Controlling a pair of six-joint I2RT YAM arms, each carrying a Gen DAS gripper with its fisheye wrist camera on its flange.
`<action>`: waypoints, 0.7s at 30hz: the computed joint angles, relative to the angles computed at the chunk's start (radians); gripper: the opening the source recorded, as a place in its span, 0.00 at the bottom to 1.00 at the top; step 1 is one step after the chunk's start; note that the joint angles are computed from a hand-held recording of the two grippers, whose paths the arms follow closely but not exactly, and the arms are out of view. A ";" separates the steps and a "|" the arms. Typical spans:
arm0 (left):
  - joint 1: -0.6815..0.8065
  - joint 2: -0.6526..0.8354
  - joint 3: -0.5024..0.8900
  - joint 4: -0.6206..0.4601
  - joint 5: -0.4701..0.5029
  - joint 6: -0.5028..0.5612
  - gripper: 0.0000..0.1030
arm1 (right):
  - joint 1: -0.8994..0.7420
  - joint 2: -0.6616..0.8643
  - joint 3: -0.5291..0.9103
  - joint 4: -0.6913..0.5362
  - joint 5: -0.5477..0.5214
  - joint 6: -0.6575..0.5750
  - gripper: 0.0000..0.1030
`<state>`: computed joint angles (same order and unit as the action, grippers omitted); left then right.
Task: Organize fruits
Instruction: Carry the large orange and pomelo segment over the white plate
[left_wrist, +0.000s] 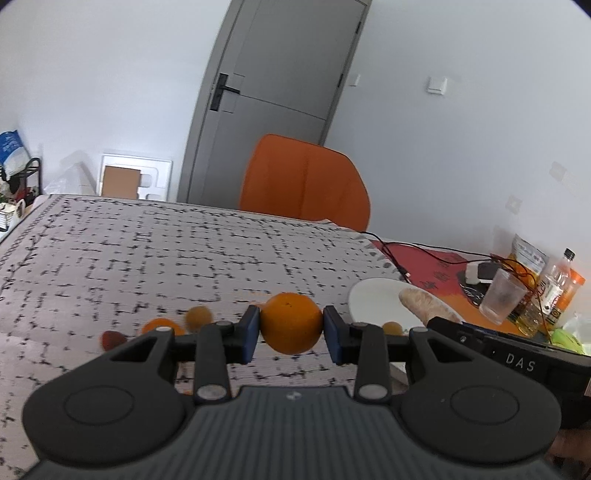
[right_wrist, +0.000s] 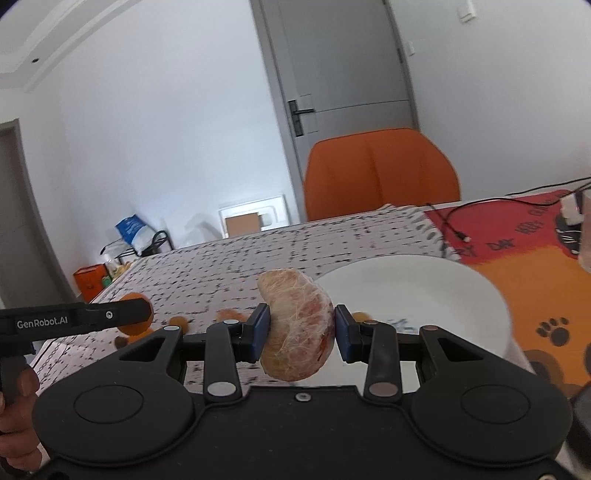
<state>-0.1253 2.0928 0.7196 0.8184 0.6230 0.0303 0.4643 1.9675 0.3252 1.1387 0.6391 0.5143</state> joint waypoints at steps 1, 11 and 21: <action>-0.011 0.002 0.001 0.004 -0.004 -0.003 0.35 | -0.006 0.000 -0.015 0.017 0.003 0.002 0.35; -0.105 0.020 0.017 0.016 -0.038 -0.011 0.35 | -0.065 0.047 -0.122 0.175 0.017 0.019 0.35; -0.195 0.044 0.049 0.002 -0.100 -0.008 0.35 | -0.153 0.182 -0.179 0.378 -0.021 0.021 0.35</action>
